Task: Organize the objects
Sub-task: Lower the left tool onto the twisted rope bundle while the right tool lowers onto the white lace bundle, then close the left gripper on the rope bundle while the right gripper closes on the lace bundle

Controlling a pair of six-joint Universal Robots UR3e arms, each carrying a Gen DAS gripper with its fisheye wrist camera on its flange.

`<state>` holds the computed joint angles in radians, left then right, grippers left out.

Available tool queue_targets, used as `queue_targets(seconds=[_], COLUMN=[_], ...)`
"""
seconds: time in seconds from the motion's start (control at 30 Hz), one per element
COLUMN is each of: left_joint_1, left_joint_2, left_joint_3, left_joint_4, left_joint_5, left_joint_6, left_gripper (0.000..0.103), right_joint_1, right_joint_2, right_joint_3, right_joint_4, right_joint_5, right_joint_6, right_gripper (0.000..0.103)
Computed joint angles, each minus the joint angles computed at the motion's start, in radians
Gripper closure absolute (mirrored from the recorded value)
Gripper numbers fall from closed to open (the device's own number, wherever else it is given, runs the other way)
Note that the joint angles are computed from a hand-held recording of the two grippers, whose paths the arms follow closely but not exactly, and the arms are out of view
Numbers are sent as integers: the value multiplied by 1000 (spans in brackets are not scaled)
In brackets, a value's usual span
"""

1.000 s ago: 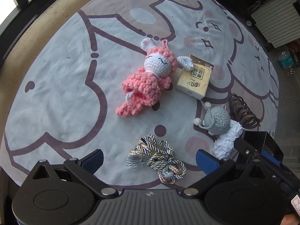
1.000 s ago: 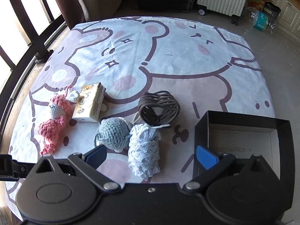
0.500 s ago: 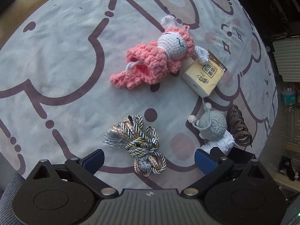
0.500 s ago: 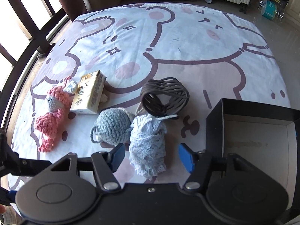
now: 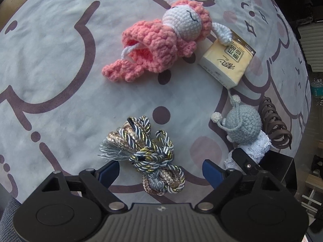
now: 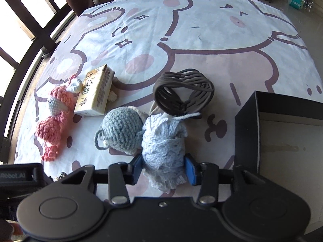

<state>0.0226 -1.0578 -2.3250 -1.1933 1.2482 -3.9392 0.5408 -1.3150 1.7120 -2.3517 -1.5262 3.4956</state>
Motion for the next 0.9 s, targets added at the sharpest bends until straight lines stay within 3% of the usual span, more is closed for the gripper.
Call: queue_targets(seconds=[0.13,0.2,0.3,0.4,0.77,0.9], left_joint_1=[18,-4,-62,-123,-432,-466], left_joint_2=[-7,-29,-90,-135,-289,-302], left_joint_3=[-26,0,68,130,306,291], left_joint_4=[15,11,-14,-27,-76,-79], left_joint_5=[9,29,76,130,482,510], left_joint_6=[21,43,137,238,611,626], left_gripper=[21,28,42,49,51,49], right_joint_1=[-17,-22,-33,-48,-38,-14], right_joint_2=[-24,-35,-49,-74,-148,-129], right_joint_3=[4,3,-9,-6,-16,-50], right_joint_4=[30,53,106,143,329,431], right_joint_5=[26,35,42,64,148,168], right_joint_6=[-10,-18,-14,6,-80,-157], right_gripper=[62,63,63,63,63,63])
